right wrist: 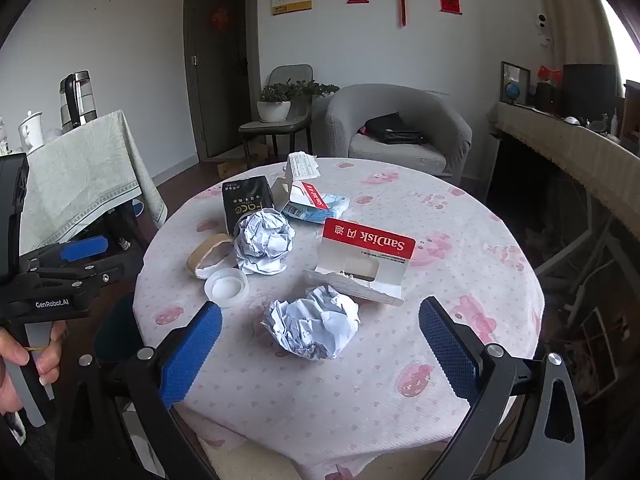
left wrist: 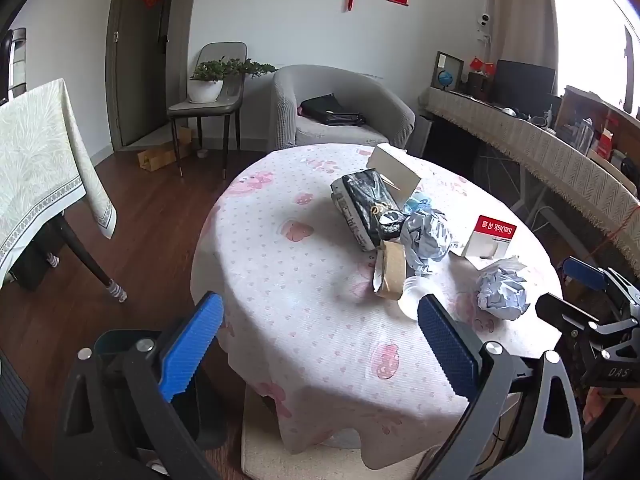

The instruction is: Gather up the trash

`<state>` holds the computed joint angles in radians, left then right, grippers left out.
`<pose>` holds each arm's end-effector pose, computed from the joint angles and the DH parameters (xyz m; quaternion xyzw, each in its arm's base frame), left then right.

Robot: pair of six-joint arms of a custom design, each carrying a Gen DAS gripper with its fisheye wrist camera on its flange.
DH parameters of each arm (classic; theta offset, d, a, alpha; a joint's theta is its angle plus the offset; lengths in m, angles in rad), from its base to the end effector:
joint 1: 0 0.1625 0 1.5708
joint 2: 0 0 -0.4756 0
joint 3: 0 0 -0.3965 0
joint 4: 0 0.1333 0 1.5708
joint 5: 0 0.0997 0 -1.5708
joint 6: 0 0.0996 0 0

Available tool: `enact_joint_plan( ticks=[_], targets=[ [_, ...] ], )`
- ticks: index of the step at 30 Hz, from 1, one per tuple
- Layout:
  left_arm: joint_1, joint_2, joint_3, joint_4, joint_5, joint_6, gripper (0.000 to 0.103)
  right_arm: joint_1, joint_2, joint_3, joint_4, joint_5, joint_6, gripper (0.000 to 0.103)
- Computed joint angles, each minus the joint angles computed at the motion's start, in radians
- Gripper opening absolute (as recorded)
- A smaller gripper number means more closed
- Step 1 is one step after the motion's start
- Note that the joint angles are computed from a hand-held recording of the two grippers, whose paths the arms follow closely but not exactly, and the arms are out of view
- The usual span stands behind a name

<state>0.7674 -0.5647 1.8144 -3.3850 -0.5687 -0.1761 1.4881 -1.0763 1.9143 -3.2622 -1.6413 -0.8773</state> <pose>-0.3097 -0.6006 0.0488 0.1326 0.8426 -0.4326 0.2922 0.0737 -0.6396 0.2962 0.3386 -0.8446 0.3521 0.2195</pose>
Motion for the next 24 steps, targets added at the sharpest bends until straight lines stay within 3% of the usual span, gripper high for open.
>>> enact_joint_plan(
  ticks=[24],
  targets=[
    [0.0, 0.009, -0.011, 0.035, 0.025, -0.013, 0.1, 0.0, -0.002, 0.001, 0.015, 0.021, 0.002, 0.1]
  ],
)
